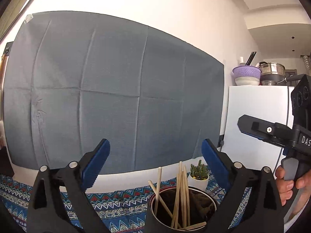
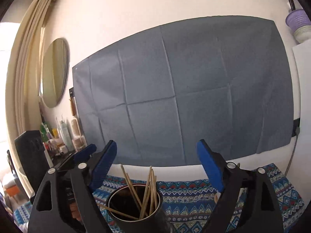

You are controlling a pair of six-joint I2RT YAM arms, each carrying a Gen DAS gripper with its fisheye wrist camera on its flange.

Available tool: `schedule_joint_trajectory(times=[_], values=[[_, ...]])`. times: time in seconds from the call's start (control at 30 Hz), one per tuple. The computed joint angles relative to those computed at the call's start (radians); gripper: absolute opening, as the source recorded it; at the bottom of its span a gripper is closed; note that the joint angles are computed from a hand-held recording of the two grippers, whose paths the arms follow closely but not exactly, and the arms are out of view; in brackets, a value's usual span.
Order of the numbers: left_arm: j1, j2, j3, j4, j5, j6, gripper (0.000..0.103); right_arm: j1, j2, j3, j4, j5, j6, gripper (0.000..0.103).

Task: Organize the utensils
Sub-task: 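Move both grippers back down to the last chopsticks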

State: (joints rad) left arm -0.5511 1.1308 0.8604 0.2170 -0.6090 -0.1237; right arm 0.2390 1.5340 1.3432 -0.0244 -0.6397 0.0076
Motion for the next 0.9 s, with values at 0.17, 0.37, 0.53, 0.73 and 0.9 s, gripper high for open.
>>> schedule_joint_trajectory(times=[0.17, 0.37, 0.53, 0.73, 0.9], values=[[-0.014, 0.013, 0.053, -0.096, -0.061, 0.001, 0.098, 0.017, -0.016, -0.023, 0.041, 0.133, -0.002, 0.095], [-0.033, 0.082, 0.243, -0.457, -0.119, -0.142, 0.098, -0.021, -0.026, -0.002, -0.003, 0.095, 0.018, 0.095], [-0.082, 0.069, 0.301, -0.571, -0.136, -0.208, 0.097, -0.073, -0.073, 0.001, -0.025, 0.008, 0.047, 0.095], [-0.144, 0.056, 0.415, -0.793, -0.121, -0.357, 0.097, -0.117, -0.111, 0.053, -0.148, -0.011, -0.007, 0.095], [-0.24, 0.057, 0.471, -0.952, -0.224, -0.472, 0.097, -0.169, -0.154, 0.029, -0.207, -0.059, -0.049, 0.095]])
